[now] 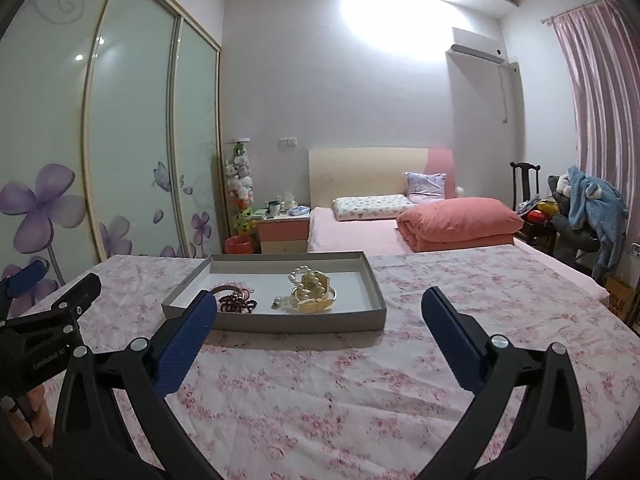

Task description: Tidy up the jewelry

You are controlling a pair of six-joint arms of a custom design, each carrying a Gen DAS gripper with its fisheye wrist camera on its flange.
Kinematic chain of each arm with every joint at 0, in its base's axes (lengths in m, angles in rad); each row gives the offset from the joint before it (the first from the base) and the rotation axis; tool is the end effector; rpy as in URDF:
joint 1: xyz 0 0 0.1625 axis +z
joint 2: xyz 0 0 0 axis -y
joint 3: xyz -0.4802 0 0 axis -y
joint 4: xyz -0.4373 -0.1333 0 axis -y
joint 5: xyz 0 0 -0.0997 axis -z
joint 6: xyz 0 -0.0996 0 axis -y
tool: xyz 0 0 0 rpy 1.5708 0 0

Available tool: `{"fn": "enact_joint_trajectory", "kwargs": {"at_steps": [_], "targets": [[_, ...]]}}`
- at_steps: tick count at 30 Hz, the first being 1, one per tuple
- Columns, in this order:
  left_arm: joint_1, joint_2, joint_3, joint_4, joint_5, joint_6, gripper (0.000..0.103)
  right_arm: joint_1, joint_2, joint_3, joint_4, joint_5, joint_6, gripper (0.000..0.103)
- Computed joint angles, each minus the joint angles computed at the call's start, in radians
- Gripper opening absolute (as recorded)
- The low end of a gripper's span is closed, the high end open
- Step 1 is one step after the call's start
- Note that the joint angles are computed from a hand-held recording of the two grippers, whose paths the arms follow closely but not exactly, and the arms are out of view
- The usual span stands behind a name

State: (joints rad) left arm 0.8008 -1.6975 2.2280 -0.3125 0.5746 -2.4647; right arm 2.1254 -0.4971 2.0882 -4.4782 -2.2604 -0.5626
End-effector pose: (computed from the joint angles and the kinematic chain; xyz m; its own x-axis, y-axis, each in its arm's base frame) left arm -0.0864 -0.4007 0.3085 -0.6546 -0.0665 -0.7531 0.7191 0.2526 -0.6474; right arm 0.3294 -0.3990 0.0314 -0.7583 -0.0150 0.6517 -0.6349 0.2435 -0.7332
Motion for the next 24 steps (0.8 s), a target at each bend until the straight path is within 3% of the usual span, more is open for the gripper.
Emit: {"fn": "enact_joint_trajectory", "kwargs": {"at_steps": [4, 24], "targets": [[0.016, -0.007, 0.004, 0.013, 0.003, -0.036, 0.098, -0.007, 0.024, 0.006, -0.041, 0.005, -0.015, 0.101], [0.023, -0.01, 0.019, 0.004, 0.013, -0.034, 0.098, -0.01, 0.023, 0.01, -0.024, 0.012, -0.001, 0.101]]}}
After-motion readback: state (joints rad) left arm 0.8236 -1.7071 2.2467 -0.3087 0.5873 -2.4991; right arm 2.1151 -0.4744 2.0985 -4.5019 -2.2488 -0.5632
